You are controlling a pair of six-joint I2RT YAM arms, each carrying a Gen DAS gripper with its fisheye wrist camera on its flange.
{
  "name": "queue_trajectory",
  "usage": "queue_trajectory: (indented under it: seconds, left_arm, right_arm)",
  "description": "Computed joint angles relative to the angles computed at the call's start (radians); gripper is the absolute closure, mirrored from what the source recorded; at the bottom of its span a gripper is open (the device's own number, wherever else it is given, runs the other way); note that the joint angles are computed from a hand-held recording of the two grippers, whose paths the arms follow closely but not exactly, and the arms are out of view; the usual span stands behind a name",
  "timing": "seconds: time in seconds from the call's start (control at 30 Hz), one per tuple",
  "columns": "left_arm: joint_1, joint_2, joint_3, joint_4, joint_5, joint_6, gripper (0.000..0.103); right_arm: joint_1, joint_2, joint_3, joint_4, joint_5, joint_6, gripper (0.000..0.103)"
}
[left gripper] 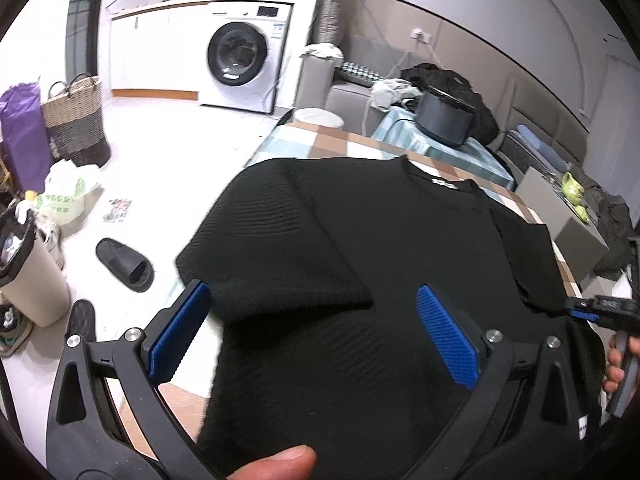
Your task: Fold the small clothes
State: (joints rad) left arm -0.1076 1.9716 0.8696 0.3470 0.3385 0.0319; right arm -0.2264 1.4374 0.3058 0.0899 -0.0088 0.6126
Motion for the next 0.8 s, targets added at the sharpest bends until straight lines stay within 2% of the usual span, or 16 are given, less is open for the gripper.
queue_trajectory:
  seconds: [0.1, 0.2, 0.23, 0.37, 0.43, 0.5, 0.6, 0.67, 0.7, 0.73, 0.8]
  left_arm:
    - [0.036, 0.004, 0.030, -0.057, 0.002, -0.007, 0.001]
    - [0.083, 0.022, 0.078, -0.142, 0.046, -0.033, 0.001]
    - [0.101, 0.031, 0.093, -0.165, 0.067, -0.047, 0.003]
    - [0.151, 0.084, 0.170, -0.279, 0.159, -0.062, 0.021]
    - [0.171, 0.127, 0.221, -0.337, 0.206, -0.082, 0.021]
    - [0.187, 0.177, 0.273, -0.372, 0.266, -0.114, 0.022]
    - [0.188, 0.241, 0.339, -0.387, 0.298, -0.179, 0.044]
    - [0.174, 0.272, 0.379, -0.382, 0.278, -0.210, 0.077]
    - [0.165, 0.285, 0.398, -0.377, 0.255, -0.226, 0.086]
    - [0.159, 0.290, 0.405, -0.364, 0.232, -0.235, 0.093]
    - [0.144, 0.290, 0.406, -0.324, 0.192, -0.232, 0.095]
  right_arm:
    - [0.054, -0.127, -0.070, 0.009, 0.006, 0.047, 0.052]
    - [0.160, -0.270, -0.111, -0.015, 0.050, 0.123, 0.043]
    - [0.187, -0.274, -0.103, -0.013, 0.066, 0.144, 0.042]
    - [0.303, -0.429, -0.152, -0.086, 0.131, 0.230, 0.042]
    - [0.358, -0.485, -0.166, -0.120, 0.163, 0.273, 0.042]
    - [0.370, -0.483, -0.183, -0.098, 0.155, 0.293, 0.041]
    - [0.377, -0.479, -0.208, -0.067, 0.148, 0.319, 0.042]
    - [0.373, -0.472, -0.224, -0.047, 0.142, 0.339, 0.041]
    - [0.372, -0.479, -0.232, -0.047, 0.140, 0.346, 0.041]
    - [0.370, -0.493, -0.237, -0.052, 0.142, 0.351, 0.042]
    - [0.377, -0.531, -0.249, -0.075, 0.160, 0.363, 0.042]
